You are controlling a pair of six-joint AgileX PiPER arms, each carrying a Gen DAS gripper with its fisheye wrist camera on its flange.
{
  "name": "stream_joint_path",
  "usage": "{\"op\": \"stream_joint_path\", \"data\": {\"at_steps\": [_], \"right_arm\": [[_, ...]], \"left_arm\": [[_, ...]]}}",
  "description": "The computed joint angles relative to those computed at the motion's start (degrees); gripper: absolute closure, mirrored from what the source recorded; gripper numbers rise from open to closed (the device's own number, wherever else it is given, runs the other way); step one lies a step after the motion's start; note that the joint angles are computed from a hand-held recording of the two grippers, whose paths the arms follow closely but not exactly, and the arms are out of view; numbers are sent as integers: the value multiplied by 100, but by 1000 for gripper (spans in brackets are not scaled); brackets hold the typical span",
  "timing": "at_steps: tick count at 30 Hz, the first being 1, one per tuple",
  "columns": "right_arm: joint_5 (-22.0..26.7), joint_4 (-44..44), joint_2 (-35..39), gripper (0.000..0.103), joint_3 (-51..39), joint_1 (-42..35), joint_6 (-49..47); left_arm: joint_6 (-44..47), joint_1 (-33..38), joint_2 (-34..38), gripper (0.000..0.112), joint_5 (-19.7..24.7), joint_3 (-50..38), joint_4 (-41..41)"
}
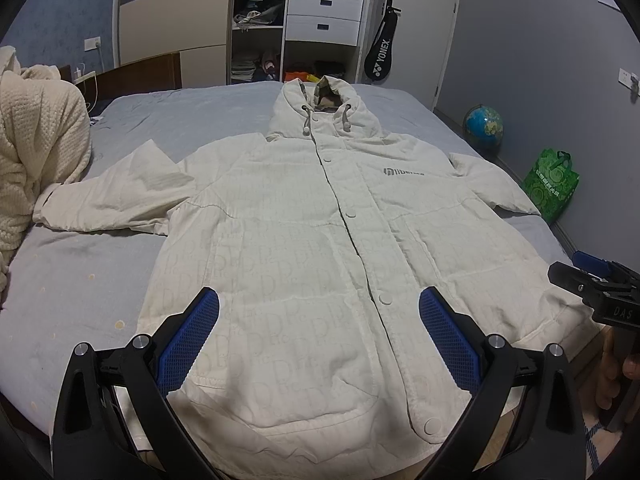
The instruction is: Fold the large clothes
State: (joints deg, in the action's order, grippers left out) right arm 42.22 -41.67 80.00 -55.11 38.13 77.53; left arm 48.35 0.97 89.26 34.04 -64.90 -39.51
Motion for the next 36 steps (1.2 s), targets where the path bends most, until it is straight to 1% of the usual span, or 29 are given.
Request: {"op": "stream_joint_path", "data": {"at_steps": [22,27,31,33,36], "right_arm": [[10,4,-6,6,-8,0,-13],[61,15,28,6,-64,17,-82],[93,20,23,6,-98,63,-122],[15,87,-12,6,-80,44,-188],[-188,436,-83,6,-74,-153,-503]], "left_arm": [[13,-27,-18,16,-23,12,6],[-85,-113,-74,16,-26,-4,106],[11,-132,-146,16,-71,78,61],[68,-174,-178,16,-105,108,48],[193,-219,-174,16,-89,117,15]]}}
